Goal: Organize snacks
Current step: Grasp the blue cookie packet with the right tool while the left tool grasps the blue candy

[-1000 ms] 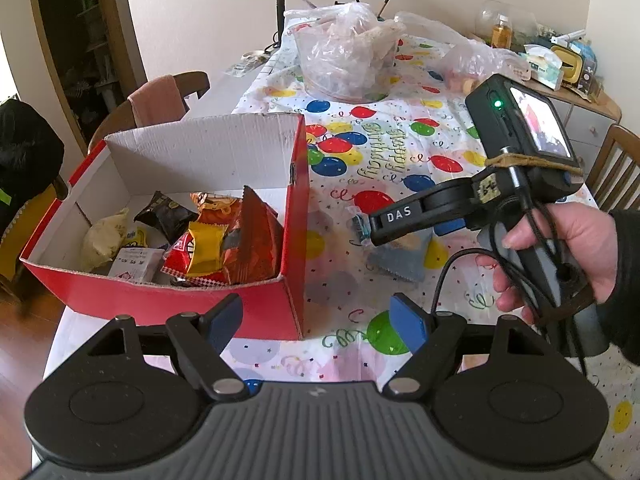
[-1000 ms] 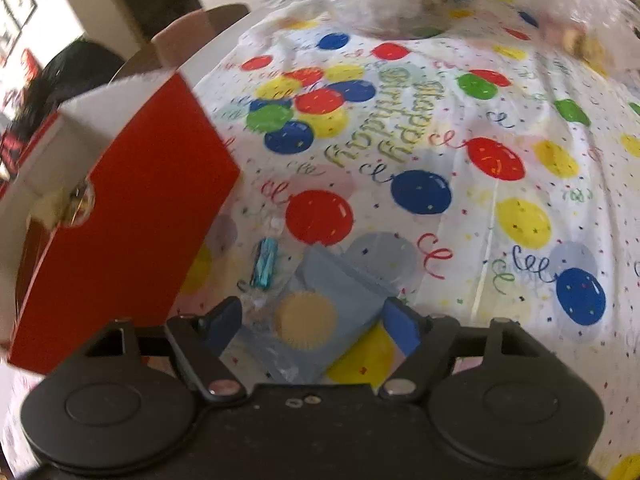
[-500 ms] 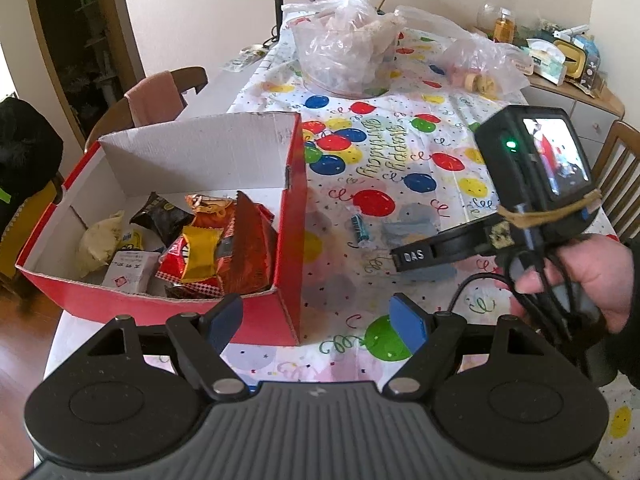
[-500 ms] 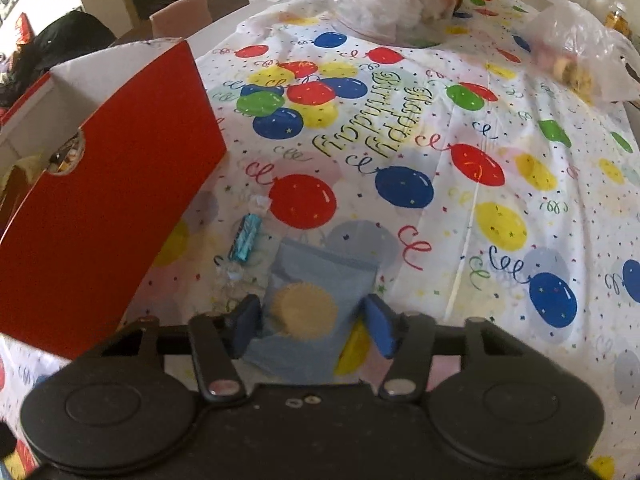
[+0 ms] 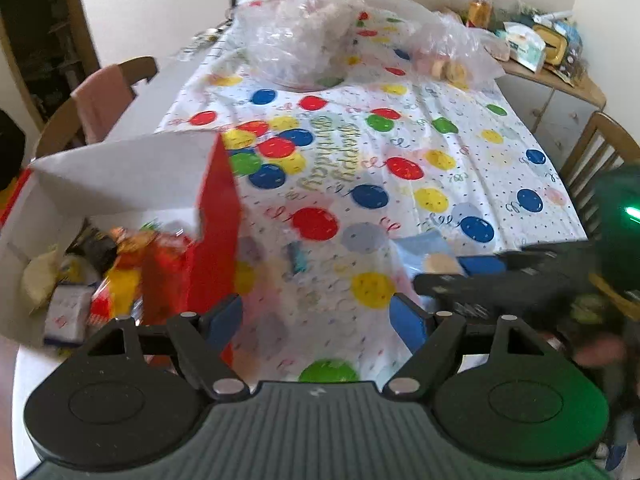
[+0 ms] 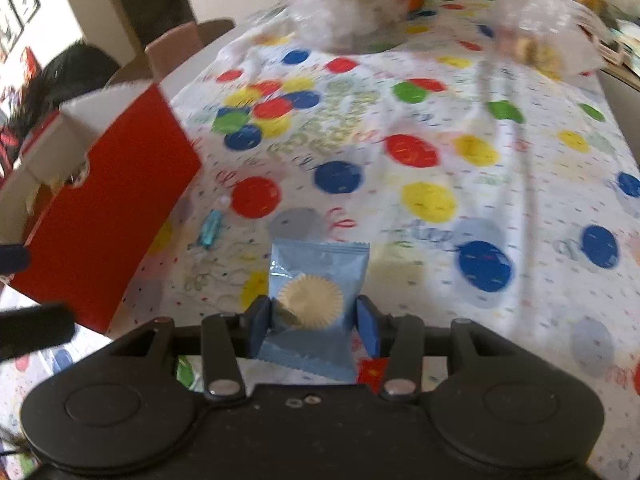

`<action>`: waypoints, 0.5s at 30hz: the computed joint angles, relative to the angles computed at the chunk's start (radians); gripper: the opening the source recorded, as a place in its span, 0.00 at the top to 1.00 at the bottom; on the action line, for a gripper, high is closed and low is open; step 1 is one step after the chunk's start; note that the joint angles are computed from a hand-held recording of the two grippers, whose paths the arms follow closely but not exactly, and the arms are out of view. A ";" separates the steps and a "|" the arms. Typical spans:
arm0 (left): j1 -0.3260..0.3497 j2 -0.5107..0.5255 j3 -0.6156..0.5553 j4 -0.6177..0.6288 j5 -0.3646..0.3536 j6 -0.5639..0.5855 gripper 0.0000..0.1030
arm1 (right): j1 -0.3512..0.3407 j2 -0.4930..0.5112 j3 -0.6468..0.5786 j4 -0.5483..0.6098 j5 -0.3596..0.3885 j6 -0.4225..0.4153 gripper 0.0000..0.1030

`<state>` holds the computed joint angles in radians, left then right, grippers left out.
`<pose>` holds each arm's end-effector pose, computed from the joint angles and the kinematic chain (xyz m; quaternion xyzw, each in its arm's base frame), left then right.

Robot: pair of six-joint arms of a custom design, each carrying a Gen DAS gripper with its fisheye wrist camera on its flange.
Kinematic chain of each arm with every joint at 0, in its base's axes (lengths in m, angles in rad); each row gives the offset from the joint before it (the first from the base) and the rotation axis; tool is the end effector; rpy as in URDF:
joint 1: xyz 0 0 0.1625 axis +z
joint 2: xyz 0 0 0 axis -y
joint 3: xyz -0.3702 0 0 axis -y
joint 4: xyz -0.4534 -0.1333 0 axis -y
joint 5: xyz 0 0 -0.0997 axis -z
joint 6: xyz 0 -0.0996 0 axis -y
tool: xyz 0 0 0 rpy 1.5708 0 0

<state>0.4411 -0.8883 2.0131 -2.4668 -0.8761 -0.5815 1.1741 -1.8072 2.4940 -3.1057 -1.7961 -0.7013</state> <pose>-0.3760 -0.3954 -0.0564 0.2903 0.8887 -0.1849 0.3028 -0.0532 -0.4143 0.2455 0.0917 -0.9022 0.2953 0.3008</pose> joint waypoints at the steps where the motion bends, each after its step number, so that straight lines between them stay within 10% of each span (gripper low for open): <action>1: 0.014 0.028 -0.030 0.010 0.002 -0.003 0.22 | -0.015 -0.035 0.011 0.013 0.017 0.004 0.57; 8: 0.113 0.193 -0.201 0.043 0.014 0.019 0.23 | -0.125 -0.238 0.077 0.122 0.130 0.049 0.57; 15: 0.152 0.287 -0.300 0.124 0.044 0.038 0.50 | -0.192 -0.334 0.120 0.166 0.209 0.084 0.57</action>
<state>0.5930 -0.6018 1.7135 -2.3431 -0.8317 -0.5431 0.9822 -2.1410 2.6141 -2.9398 -1.5869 -0.6175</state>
